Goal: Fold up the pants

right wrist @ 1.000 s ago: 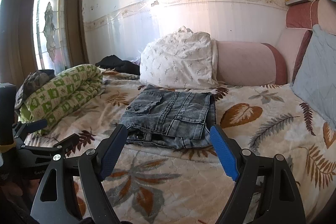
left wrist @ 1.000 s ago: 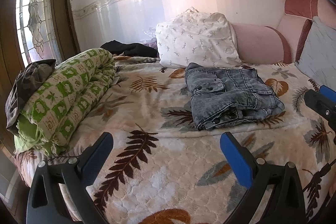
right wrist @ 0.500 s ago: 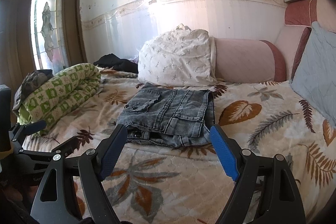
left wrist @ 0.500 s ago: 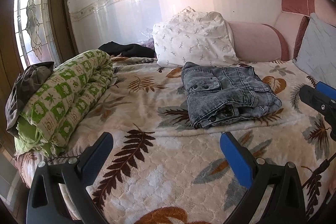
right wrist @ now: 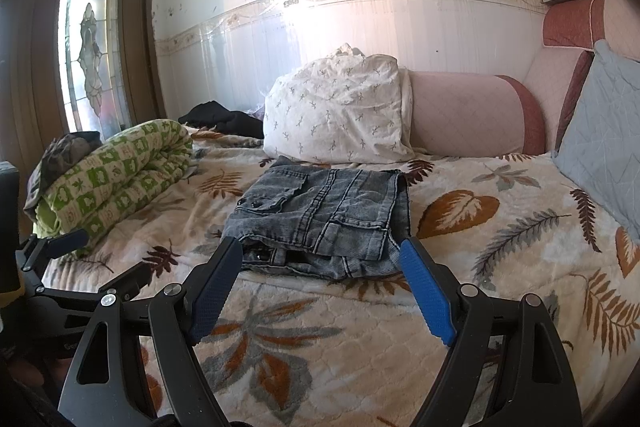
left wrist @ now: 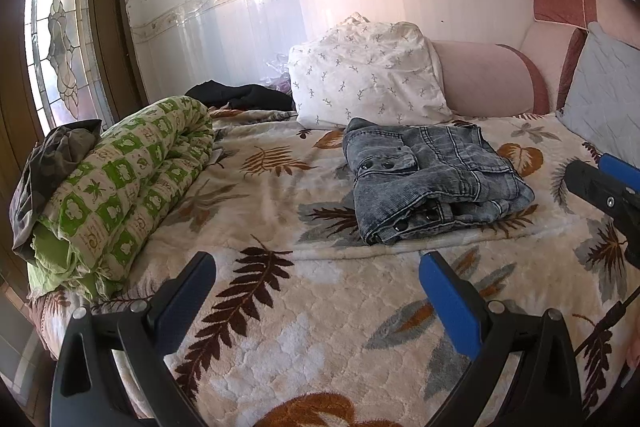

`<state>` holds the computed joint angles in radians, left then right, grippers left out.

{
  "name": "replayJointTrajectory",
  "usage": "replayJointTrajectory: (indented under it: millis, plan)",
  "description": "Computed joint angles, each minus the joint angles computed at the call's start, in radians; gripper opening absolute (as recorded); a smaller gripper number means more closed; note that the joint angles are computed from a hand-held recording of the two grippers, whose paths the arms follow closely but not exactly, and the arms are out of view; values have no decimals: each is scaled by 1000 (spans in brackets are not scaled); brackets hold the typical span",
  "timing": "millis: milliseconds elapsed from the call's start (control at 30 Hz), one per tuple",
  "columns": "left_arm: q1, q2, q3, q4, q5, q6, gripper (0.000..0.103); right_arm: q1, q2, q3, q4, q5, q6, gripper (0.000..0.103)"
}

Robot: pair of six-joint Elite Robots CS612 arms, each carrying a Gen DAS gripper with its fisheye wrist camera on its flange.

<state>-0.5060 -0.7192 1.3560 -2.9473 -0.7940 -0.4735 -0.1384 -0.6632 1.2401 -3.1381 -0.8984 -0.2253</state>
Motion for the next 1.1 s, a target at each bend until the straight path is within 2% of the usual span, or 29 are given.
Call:
replayJointTrajectory:
  millis: [1100]
  plan:
    - [10,-1,9,-6,-33,-3,103,3,1,1,20,-3,-27,81]
